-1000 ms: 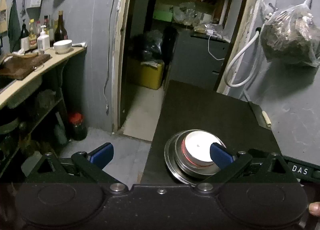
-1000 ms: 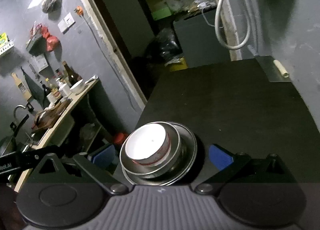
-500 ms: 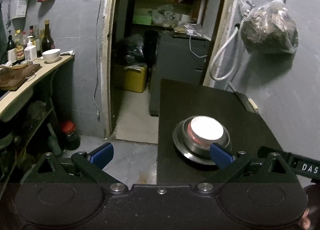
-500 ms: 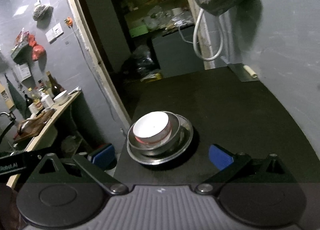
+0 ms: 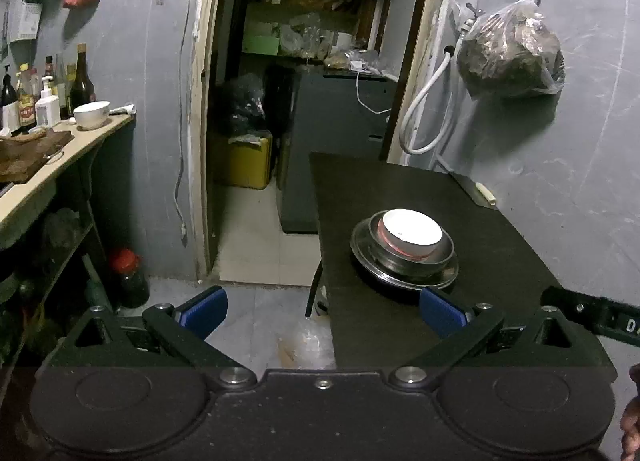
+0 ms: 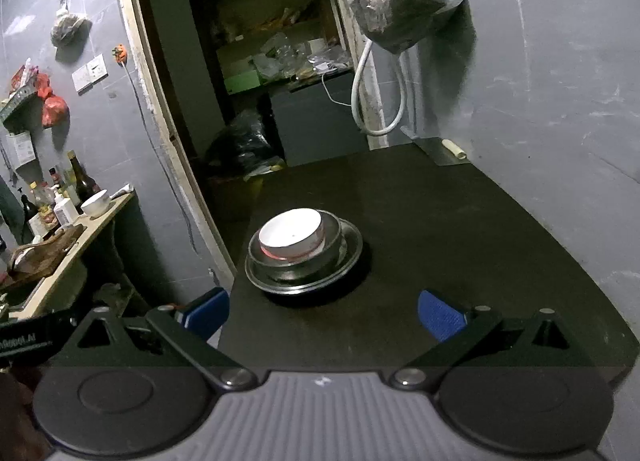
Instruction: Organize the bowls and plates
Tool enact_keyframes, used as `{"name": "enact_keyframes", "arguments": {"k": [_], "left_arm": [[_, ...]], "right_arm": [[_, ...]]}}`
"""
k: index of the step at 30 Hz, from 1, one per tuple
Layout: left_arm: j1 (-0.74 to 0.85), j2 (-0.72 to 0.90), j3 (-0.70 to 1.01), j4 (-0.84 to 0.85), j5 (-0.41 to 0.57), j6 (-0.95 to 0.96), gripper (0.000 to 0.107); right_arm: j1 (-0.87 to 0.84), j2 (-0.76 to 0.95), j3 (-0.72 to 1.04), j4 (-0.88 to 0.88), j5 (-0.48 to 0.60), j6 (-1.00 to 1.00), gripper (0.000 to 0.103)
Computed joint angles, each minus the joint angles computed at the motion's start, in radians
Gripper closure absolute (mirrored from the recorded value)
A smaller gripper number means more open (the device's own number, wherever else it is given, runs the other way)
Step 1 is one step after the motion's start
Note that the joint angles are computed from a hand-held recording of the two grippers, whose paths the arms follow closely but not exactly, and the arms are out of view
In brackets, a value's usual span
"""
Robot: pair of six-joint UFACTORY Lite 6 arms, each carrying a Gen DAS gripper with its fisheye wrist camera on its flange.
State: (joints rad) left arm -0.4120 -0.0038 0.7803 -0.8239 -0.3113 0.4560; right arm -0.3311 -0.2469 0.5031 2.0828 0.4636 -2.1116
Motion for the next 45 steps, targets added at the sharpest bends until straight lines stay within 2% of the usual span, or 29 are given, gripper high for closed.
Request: {"name": "enact_keyframes", "arguments": {"k": [3,7,15,19,22,31,39,45], "left_arm": [[-0.010,-0.028,-0.039,0.044,-0.022,-0.028,0.005],[-0.023,-0.040,-0.063,0.051,-0.042,-0.046,0.005],[-0.074,-0.017,-0.060,-0.026,-0.076,-0.051,0.005],[-0.133,0.016,-0.059,-0.057,-0.110,-0.051,0.005],[-0.165,0.018,-0.057,-0.127,-0.097,0.024,0.005],[-0.215,0.004,-0.113,-0.182,-0.134,0.048,0.005],[-0.207,-0.006,-0.131,-0.231,-0.144,0.077,0.005],[-0.205,-0.004,-0.128,-0.230,-0.150,0.081,0.005]], "right_arm": [[-0.016,-0.051,-0.049,0.014,0.013,-0.014,0.000],[-0.043,-0.070,-0.054,-0.050,0.003,0.036,0.000],[-0.154,-0.139,-0.076,-0.380,0.040,0.232,0.000],[-0.238,-0.153,-0.112,-0.490,0.092,0.248,0.000],[-0.273,-0.131,-0.105,-0.558,0.099,0.296,0.000],[-0.300,-0.100,-0.138,-0.549,0.126,0.245,0.000],[-0.249,-0.051,-0.122,-0.516,0.104,0.221,0.000],[-0.242,-0.088,-0.145,-0.447,0.089,0.175,0.000]]}}
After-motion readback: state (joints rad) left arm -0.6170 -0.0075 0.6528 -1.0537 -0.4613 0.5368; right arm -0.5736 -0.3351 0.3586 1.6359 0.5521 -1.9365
